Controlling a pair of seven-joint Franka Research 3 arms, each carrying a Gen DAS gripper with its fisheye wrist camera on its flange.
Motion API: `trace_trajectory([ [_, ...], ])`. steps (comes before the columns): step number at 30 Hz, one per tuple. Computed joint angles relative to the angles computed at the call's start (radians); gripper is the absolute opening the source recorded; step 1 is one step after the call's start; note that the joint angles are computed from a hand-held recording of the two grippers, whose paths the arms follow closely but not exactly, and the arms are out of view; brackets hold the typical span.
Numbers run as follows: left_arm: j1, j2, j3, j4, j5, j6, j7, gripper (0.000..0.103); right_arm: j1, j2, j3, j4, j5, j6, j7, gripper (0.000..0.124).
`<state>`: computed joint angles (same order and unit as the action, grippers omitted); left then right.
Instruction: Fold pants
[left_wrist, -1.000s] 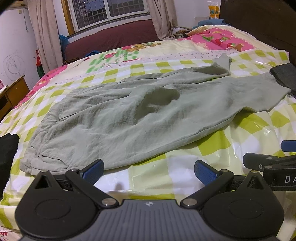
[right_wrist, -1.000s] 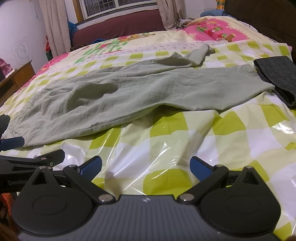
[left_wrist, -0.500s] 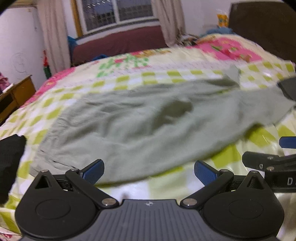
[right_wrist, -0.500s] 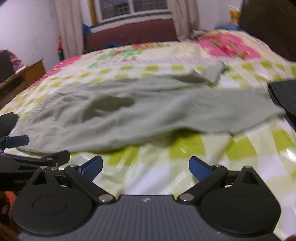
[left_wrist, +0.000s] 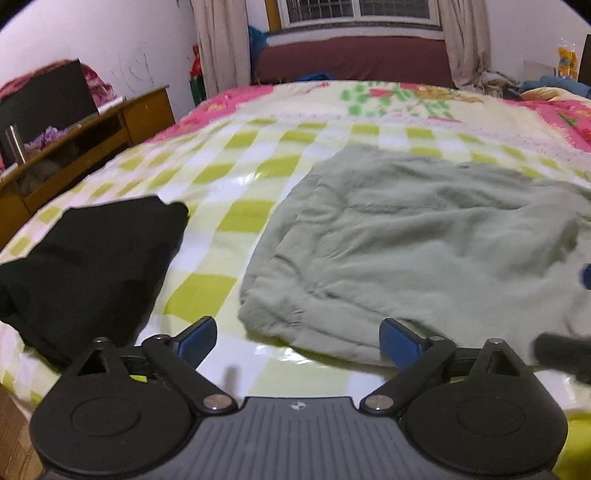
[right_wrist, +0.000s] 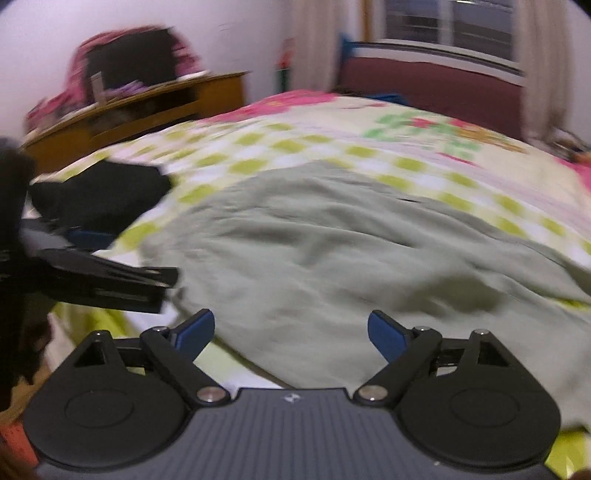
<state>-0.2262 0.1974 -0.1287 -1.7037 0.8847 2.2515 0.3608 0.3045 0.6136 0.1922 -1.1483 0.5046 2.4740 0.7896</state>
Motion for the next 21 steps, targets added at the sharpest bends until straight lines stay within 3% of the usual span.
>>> trace_trajectory([
  [2,0.011,-0.004,0.004,-0.021,0.000,0.026,0.021,0.096,0.020,0.043,0.002,0.059,-0.029,-0.040,-0.019,0.083],
  [4,0.023,-0.004,0.007,-0.034,-0.006,0.056,0.043,0.080,0.043,0.094,-0.012,0.133,-0.067,-0.092,-0.006,0.074],
  [5,0.030,-0.002,0.008,-0.037,-0.018,0.069,0.056,0.066,0.059,0.126,-0.025,0.182,-0.094,-0.127,0.015,0.062],
  [6,0.036,0.004,0.010,-0.033,-0.032,0.072,0.070,0.060,0.074,0.163,-0.040,0.240,-0.122,-0.166,0.043,0.049],
  [7,0.039,0.010,0.011,-0.028,-0.039,0.075,0.079,0.058,0.087,0.190,-0.053,0.283,-0.148,-0.195,0.070,0.045],
  [10,0.052,0.001,0.019,-0.047,-0.049,0.122,0.092,0.048,0.095,0.187,-0.052,0.272,-0.175,-0.179,0.058,0.040],
  [11,0.052,-0.006,0.022,-0.057,-0.037,0.125,0.082,0.030,0.093,0.185,-0.045,0.271,-0.177,-0.182,0.044,0.025],
  [15,0.082,-0.052,0.026,-0.125,-0.056,0.200,0.071,0.027,0.110,0.203,-0.046,0.312,-0.197,-0.221,0.047,0.014],
  [21,0.099,-0.091,0.021,-0.161,-0.038,0.140,0.106,0.026,0.136,0.263,-0.024,0.425,-0.193,-0.317,0.024,0.014],
])
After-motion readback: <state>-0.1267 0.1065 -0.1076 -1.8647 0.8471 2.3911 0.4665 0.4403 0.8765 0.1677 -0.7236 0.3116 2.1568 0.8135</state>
